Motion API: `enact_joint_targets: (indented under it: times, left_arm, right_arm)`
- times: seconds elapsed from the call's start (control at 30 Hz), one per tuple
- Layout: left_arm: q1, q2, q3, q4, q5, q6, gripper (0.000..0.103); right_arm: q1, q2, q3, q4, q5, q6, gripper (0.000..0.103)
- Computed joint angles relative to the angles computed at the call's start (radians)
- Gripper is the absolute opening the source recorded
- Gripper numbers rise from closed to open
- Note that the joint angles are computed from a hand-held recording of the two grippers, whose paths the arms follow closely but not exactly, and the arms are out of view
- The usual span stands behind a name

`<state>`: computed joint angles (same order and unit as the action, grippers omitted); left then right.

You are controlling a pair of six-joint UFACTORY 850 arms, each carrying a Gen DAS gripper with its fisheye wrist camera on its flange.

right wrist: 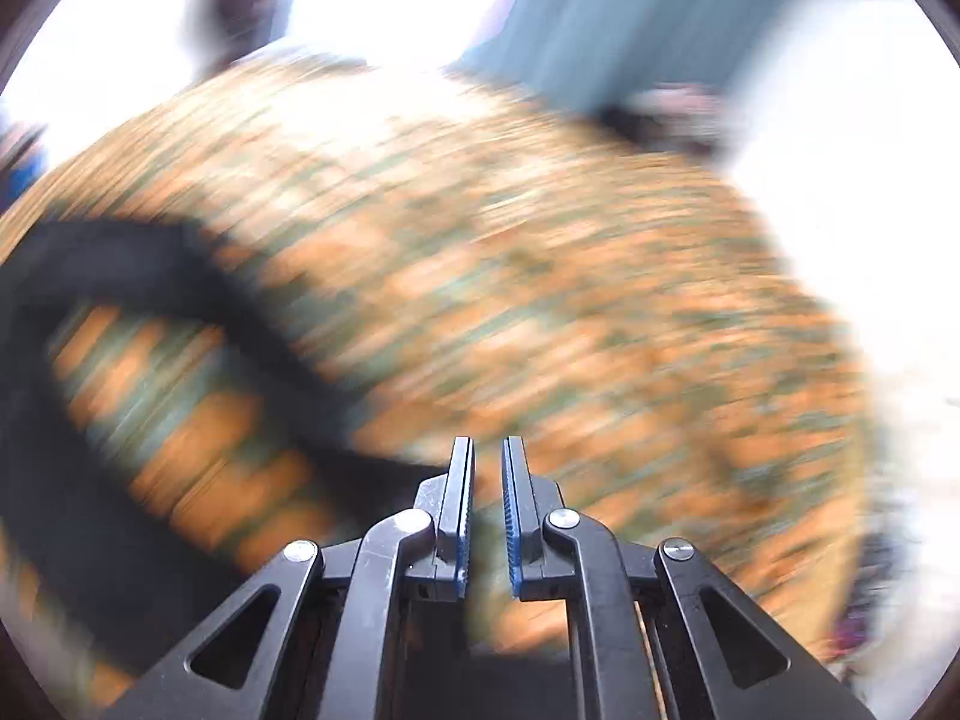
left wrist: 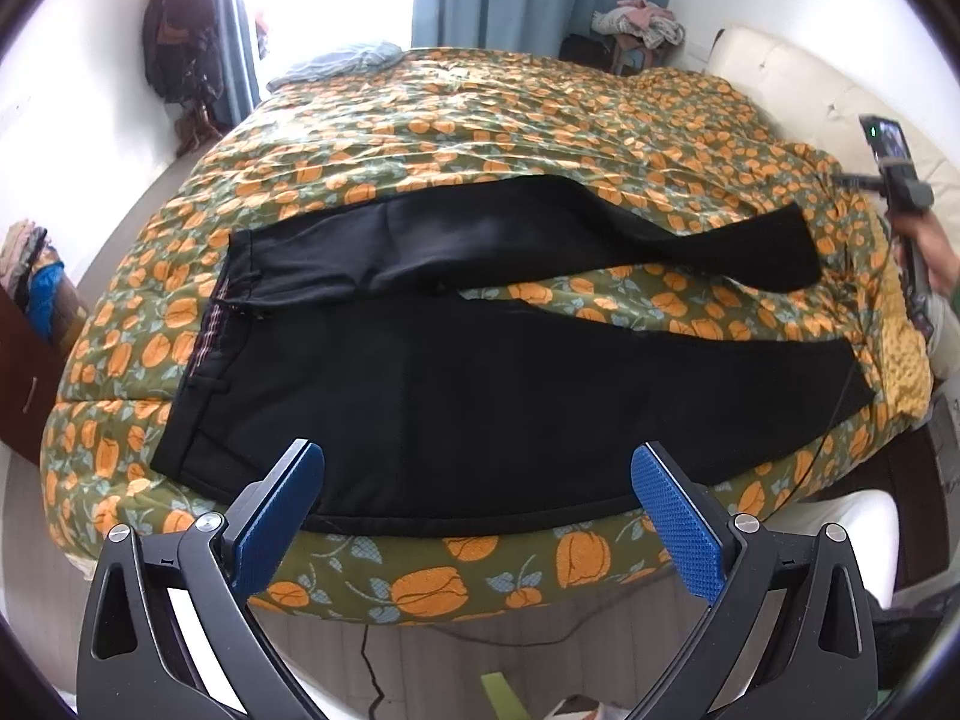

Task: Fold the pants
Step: 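Grasp the folded trouser leg cuff with the right tool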

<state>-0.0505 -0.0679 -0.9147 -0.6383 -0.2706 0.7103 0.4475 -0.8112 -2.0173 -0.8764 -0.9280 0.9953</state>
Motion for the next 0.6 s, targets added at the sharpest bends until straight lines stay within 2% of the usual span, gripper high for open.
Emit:
enact_joint_targets:
  times: [0.03,0.07,0.13,0.2,0.27,0.33,0.43,0.53,0.6]
  left_arm:
    - [0.0,0.006,0.005,-0.01,0.002,0.008,0.102]
    - [0.0,0.009,0.01,-0.018,0.007,0.015,0.102]
    - [0.003,0.006,0.015,-0.007,0.007,0.007,0.102]
    - [0.006,-0.018,0.0,0.045,-0.018,-0.048,0.102]
    - [0.011,-0.048,-0.023,0.061,-0.055,-0.081,0.102]
    - [0.012,-0.061,-0.037,0.043,-0.078,-0.077,0.102]
    - [0.001,-0.058,-0.035,0.028,-0.056,-0.062,0.102]
    - [-0.015,-0.062,-0.037,0.104,-0.039,-0.13,0.102]
    - [-0.024,-0.078,-0.052,0.198,-0.046,-0.22,0.102]
  right_arm:
    - [-0.031,-0.01,-0.04,-0.031,-0.063,0.044,0.041]
    - [-0.052,0.002,-0.038,-0.074,-0.101,0.119,0.052]
    - [-0.074,0.066,0.055,-0.095,-0.073,0.235,0.055]
    - [-0.075,0.133,0.181,-0.082,0.027,0.318,0.056]
    - [-0.072,0.154,0.263,-0.021,0.124,0.309,0.061]
    - [-0.081,0.158,0.33,0.14,0.283,0.218,0.061]
    - [-0.107,0.13,0.358,0.382,0.462,0.062,0.061]
    - [-0.13,0.051,0.265,0.581,0.51,-0.132,0.061]
    - [-0.153,-0.051,0.115,0.743,0.462,-0.319,0.061]
